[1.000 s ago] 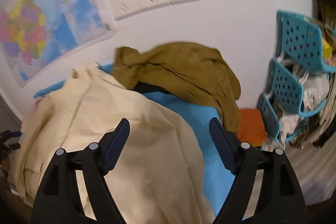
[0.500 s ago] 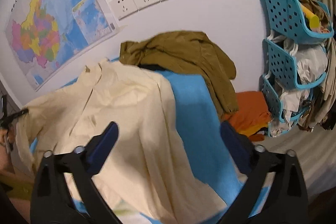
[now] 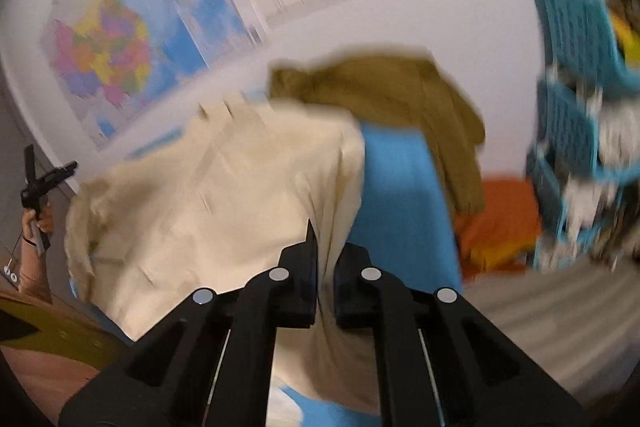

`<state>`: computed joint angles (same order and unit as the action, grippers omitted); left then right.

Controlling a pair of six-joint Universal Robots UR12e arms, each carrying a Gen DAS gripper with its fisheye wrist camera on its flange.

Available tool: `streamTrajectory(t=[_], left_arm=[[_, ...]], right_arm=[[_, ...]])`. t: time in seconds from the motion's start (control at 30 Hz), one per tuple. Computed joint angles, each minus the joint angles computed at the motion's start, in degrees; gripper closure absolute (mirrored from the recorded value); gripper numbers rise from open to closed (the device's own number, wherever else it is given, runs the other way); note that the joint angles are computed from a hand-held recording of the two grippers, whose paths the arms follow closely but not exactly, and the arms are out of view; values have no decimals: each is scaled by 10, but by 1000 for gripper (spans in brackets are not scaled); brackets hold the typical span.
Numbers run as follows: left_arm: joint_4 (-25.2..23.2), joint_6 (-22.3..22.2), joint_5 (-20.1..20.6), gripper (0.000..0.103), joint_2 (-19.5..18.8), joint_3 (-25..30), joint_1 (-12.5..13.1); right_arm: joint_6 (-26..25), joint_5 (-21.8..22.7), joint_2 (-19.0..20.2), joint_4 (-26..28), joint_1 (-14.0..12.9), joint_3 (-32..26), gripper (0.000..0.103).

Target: Fold large clothes

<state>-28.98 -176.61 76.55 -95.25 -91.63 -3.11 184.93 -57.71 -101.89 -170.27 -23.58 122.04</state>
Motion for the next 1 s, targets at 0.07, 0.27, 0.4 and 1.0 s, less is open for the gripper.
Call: streamTrajectory(t=[0.07, 0.27, 0.4, 1.0], left_arm=[[6, 17, 2, 32, 1, 1, -9], [-37, 72, -69, 32, -22, 17, -31], [-67, 94, -107, 32, -35, 24, -40], [-147, 164, -194, 26, -36, 9, -40]], right_arm=[[-29, -3, -10, 18, 10, -25, 97], [-167, 6, 17, 166, 94, -141, 93], [-223, -15, 87, 268, 169, -234, 90], [-78, 49, 221, 203, 202, -302, 41]])
